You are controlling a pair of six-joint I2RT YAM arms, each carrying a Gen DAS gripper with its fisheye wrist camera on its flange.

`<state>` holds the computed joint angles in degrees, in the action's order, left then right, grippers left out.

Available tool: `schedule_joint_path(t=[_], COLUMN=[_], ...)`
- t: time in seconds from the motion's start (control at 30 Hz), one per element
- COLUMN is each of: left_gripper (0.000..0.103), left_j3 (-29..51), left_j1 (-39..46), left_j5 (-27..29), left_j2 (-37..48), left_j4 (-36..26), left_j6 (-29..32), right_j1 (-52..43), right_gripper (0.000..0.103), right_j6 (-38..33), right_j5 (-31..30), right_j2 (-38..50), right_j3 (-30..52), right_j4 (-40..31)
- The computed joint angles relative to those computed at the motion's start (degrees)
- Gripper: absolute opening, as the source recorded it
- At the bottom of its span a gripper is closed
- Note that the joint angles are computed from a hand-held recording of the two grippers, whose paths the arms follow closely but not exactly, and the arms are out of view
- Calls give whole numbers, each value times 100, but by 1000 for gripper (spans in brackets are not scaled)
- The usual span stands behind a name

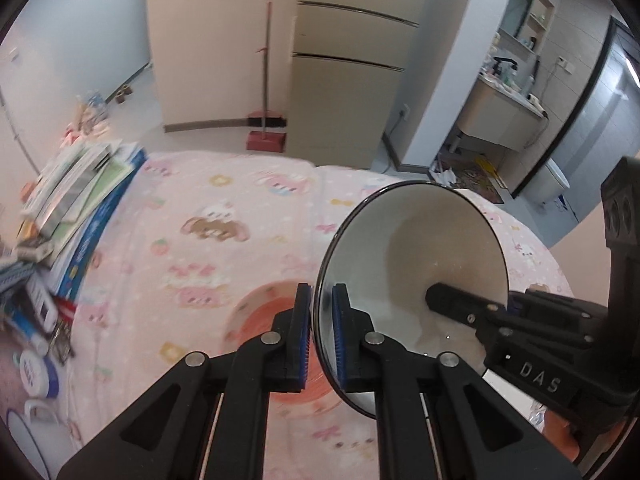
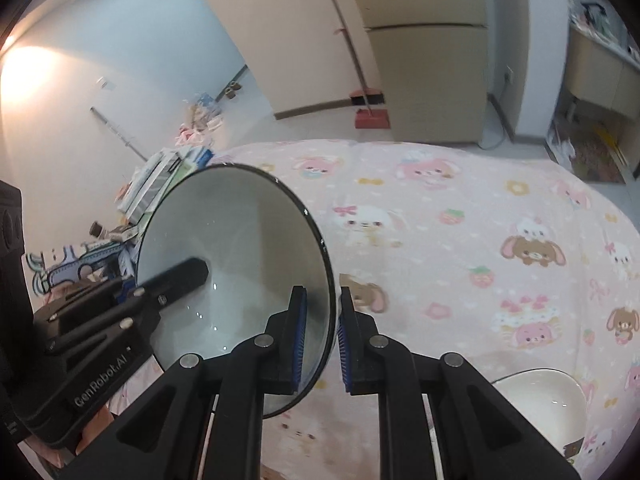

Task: Organize plates and bowls
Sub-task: 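Carry the white bowl with the left tool while the right tool carries its white bowl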

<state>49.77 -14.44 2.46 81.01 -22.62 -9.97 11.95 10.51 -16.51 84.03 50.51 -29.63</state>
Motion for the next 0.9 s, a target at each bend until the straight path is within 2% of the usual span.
schedule_joint_path(t=[0.13,0.27,0.37,0.9], left_gripper=[8,8,8,8], left_j3=[-448,-522,-539,-151], left_j1=[419,423,453,520], left_j5=[234,-71,-93,67], left_j2=[-299,-128,103,1063], left_j4=[107,192,210,216], left_j6=[167,193,288,359], right_j1=[476,772,959,675], right_gripper=[16,17,17,16], right_j6=[268,397,444,359], right_j5=[25,159,432,193], right_j2=[148,314,505,1415], right_j3=[-171,-261,-244,-5], right_j4=[239,414,494,761])
